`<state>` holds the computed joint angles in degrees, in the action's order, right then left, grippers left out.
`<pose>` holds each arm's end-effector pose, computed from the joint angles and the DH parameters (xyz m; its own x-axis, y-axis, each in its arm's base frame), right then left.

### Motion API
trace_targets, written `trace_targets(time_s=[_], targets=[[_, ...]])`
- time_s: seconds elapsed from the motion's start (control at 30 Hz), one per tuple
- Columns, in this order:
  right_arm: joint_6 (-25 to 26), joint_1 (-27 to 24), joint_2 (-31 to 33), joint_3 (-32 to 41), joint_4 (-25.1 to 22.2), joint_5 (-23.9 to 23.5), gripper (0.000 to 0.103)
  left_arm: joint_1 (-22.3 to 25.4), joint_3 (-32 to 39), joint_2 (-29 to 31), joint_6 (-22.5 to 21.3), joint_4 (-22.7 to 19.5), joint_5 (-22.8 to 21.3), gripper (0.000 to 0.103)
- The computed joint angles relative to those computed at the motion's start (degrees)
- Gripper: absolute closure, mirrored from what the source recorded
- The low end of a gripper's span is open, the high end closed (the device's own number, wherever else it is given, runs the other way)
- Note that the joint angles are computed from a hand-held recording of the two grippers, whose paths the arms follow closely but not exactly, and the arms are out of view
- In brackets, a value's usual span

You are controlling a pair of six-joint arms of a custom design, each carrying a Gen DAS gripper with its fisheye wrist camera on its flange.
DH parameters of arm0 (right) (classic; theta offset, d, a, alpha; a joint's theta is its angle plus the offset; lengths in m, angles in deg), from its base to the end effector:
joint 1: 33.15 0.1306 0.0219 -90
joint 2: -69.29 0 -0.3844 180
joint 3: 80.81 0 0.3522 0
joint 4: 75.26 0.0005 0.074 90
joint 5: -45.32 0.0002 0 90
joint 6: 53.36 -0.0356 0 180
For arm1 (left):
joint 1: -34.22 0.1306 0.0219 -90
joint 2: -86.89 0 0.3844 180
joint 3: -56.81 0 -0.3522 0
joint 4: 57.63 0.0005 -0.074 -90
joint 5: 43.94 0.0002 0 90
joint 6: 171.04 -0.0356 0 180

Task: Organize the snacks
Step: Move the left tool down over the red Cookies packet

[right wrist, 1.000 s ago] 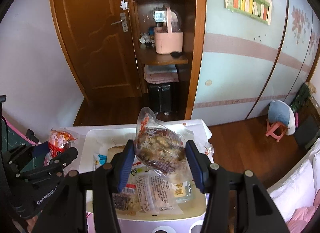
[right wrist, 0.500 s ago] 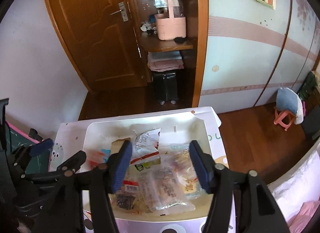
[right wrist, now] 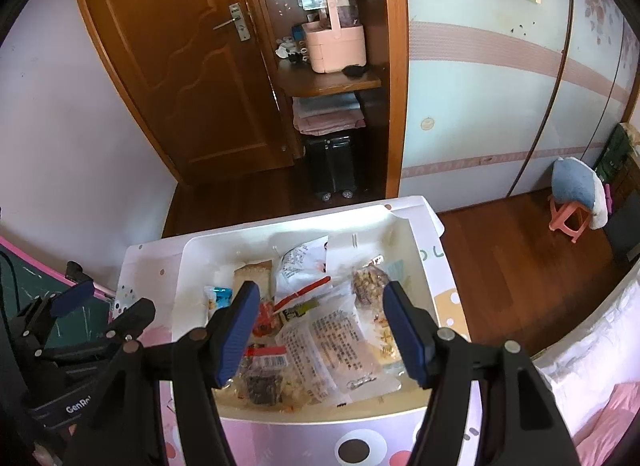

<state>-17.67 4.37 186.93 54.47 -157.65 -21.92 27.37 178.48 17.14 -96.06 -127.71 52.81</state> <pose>0.4697 0.3427 0.4812 -0.7683 0.3543 -0.5331 0.3313 0.9327 0.1423 0.5523 -0.0711 0.4675 -0.7726 0.3520 -0.5284 0.3928 0.9189 0.0378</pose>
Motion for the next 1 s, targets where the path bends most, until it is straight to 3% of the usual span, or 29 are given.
trace_targets(time_s=[0.4, 0.8, 1.0], targets=[[-1.6, 3.4, -0.9, -0.6, -1.1, 0.1, 0.039, 2.1, -7.2, -6.4, -3.1, 1.8, 1.6, 0.012], [-7.0, 8.5, -4.6, -8.7, 3.3, -1.4, 0.039, 7.3, -16.9, -13.2, -9.3, 1.7, 3.6, 0.012], [-8.7, 11.9, -5.3, -11.3, 4.8, -0.4, 0.039, 11.3, -21.2, -13.6, -11.3, -0.2, 3.0, 0.012]])
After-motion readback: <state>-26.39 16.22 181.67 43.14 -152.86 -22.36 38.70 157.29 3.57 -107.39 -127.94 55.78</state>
